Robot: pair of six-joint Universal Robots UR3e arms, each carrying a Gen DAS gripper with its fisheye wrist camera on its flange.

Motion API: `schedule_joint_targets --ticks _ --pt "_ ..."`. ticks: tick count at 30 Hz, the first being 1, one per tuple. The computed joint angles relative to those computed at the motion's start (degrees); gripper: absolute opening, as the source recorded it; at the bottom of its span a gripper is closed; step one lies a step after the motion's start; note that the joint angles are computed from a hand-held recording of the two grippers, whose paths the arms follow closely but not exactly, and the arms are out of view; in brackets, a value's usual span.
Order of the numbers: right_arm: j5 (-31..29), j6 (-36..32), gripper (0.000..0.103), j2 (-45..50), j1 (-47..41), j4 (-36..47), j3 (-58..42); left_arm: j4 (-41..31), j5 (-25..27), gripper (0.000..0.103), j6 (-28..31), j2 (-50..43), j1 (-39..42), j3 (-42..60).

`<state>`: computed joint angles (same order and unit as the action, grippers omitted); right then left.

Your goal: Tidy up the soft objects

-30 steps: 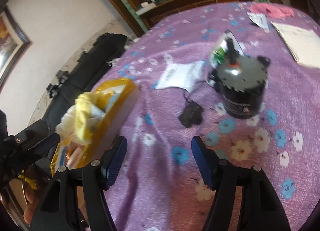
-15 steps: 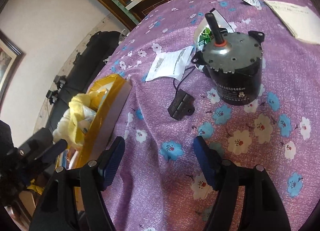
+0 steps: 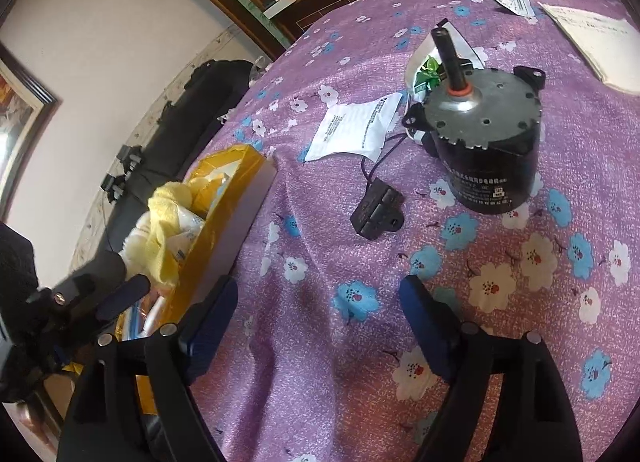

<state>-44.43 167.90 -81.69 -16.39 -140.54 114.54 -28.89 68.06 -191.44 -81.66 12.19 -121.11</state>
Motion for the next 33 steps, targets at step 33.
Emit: schedule_joint_targets --ticks 33 --pt "2.6 0.4 0.083 -3.3 -1.2 -5.4 3.9 -0.6 -0.8 0.092 0.3 -0.2 0.5 -0.7"
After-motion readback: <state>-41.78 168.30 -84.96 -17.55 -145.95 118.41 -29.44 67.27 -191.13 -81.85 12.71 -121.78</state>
